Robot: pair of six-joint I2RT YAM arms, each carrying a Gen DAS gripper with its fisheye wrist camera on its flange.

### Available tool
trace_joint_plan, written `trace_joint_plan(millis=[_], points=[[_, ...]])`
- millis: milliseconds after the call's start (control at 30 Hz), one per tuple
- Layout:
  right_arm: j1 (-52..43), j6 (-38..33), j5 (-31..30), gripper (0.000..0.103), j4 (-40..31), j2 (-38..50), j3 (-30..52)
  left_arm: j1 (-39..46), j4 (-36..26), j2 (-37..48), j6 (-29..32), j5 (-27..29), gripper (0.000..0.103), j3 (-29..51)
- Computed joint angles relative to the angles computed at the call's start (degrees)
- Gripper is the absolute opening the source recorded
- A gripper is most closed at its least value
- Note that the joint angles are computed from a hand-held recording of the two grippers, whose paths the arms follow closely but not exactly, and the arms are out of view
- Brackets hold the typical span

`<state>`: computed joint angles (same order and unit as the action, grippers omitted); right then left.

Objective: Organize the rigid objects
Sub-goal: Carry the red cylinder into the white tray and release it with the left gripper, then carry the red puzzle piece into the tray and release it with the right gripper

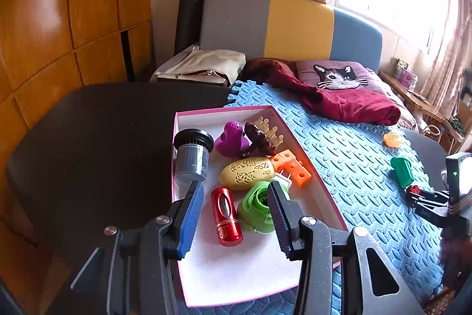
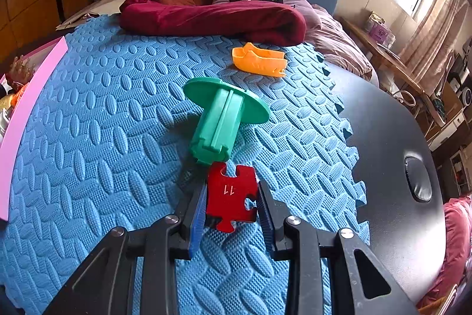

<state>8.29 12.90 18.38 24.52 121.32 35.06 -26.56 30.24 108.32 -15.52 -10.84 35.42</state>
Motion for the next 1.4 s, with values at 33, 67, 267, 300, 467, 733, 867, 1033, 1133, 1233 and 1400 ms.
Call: trace_joint_plan(millis=[33, 67, 267, 300, 467, 733, 867, 1033, 1133, 1233, 1400], points=[[0.06, 0.47, -0.24, 0.032, -0.55, -0.25, -0.05, -0.11, -0.02, 0.00, -0.20, -0.15, 0.046, -0.18], [0.03, 0.93, -0.62, 0.032, -1.04, -0.52, -0.16, -0.07, 0.11, 0.05, -0.24, -0.10, 0.046, -0.39], [0.74, 4.16, -2.81, 0.032, -2.05, -2.15, -1.97, 0.58, 0.60, 0.62, -0.51, 0.19, 0.046, -1.09], [0.83, 4.54, -3.19, 0.032, -2.11, -2.36, -2.20, 0.66, 0.77, 0.65, -0.54, 0.32, 0.046, -1.23], [3.09, 7.21, -4.60, 0.032, -1.45, -3.38, -4.03, 1.23, 1.27, 0.75, -0.69, 0.78, 0.046, -1.65], [8.68, 10.97, -8.43, 0.032, -0.80, -4.45, -4.36, 2.15, 1.99, 0.75, -0.94, 1.41, 0.046, -2.25], [13.09, 11.66, -9.08, 0.032, -0.21, -6.45, -3.55, 2.53, 2.26, 0.71, -0.84, 1.41, 0.046, -2.58], [17.82, 11.06, -10.00, 0.032, -0.84, -8.95, -0.73, 3.13, 2.18, 0.80, -1.12, 1.46, 0.046, -2.78], [20.61, 10.16, -10.05, 0.032, -2.69, -9.18, 2.47, 3.48, 2.22, 0.83, -1.19, 1.71, 0.046, -2.83], [23.07, 9.14, -9.62, 0.032, -5.10, -8.54, 6.11, 4.15, 2.33, 0.89, -1.12, 2.07, 0.046, -2.97], [25.74, 8.05, -9.21, 0.032, -7.24, -6.12, 10.84, 5.25, 2.53, 1.47, -1.05, 2.57, 0.046, -3.07]])
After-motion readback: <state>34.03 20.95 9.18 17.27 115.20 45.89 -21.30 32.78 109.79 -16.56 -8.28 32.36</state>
